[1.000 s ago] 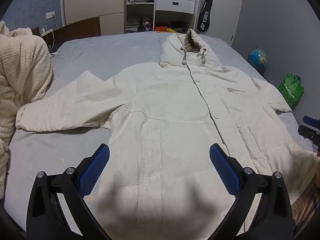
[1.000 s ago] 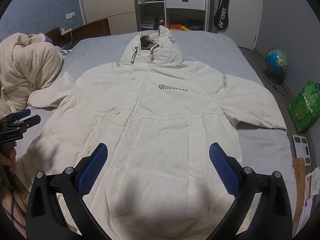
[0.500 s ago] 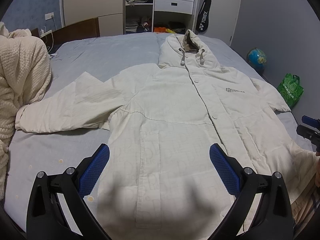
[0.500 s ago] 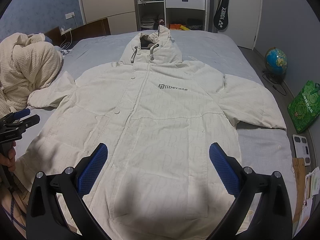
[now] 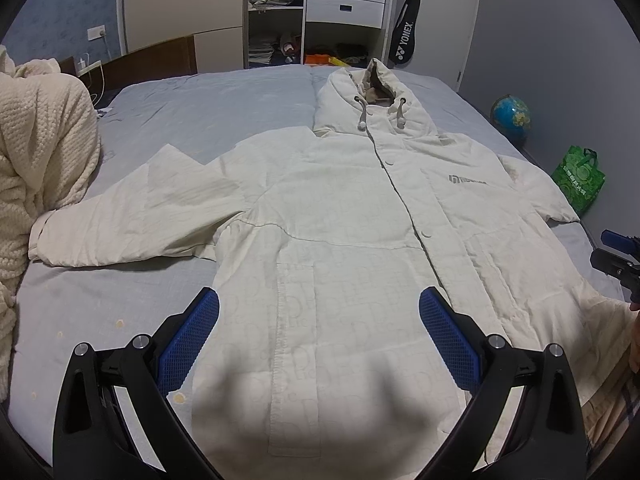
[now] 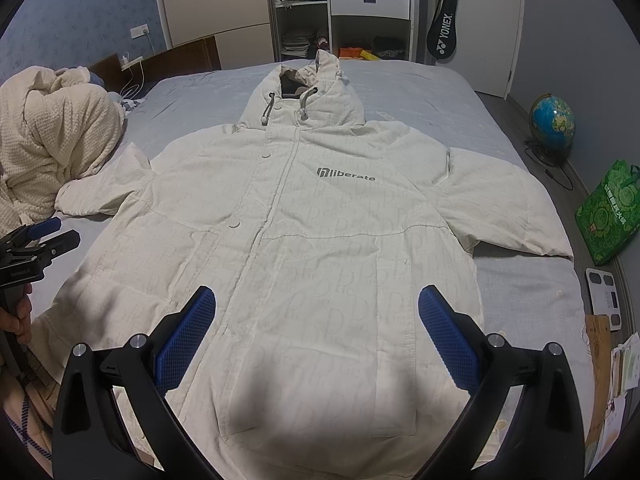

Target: Fold large clothes

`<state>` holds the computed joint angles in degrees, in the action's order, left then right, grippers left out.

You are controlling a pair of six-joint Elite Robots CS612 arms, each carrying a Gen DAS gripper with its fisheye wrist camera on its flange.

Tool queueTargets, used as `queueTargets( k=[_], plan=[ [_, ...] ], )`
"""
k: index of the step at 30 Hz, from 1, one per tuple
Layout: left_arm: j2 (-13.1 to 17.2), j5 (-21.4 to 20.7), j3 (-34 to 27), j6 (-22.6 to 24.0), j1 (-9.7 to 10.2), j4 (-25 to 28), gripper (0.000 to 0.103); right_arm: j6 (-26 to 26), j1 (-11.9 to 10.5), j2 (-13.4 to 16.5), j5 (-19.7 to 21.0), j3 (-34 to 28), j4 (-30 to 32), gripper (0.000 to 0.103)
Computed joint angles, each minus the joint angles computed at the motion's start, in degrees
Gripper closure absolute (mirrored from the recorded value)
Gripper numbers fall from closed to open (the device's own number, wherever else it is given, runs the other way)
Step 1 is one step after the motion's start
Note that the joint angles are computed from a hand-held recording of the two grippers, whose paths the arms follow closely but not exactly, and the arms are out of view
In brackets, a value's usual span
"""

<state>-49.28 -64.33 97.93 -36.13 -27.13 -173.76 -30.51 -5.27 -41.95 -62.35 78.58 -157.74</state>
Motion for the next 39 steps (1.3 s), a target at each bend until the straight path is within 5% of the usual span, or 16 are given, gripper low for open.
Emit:
queueTargets(
  k=[32,39],
  plan=[
    [0.06,-0.35,-0.72,2.49,-0.36,-0.18,0.006,1.06,-0.27,-0.14,0.91,0.24,-0.38,0.006],
    [-0.23,-0.69,-1.15,2.95,-0.65,0.27,0.006,0.40,-1.58,-1.31,6.19,-0.19,0.51,0.006]
  ],
)
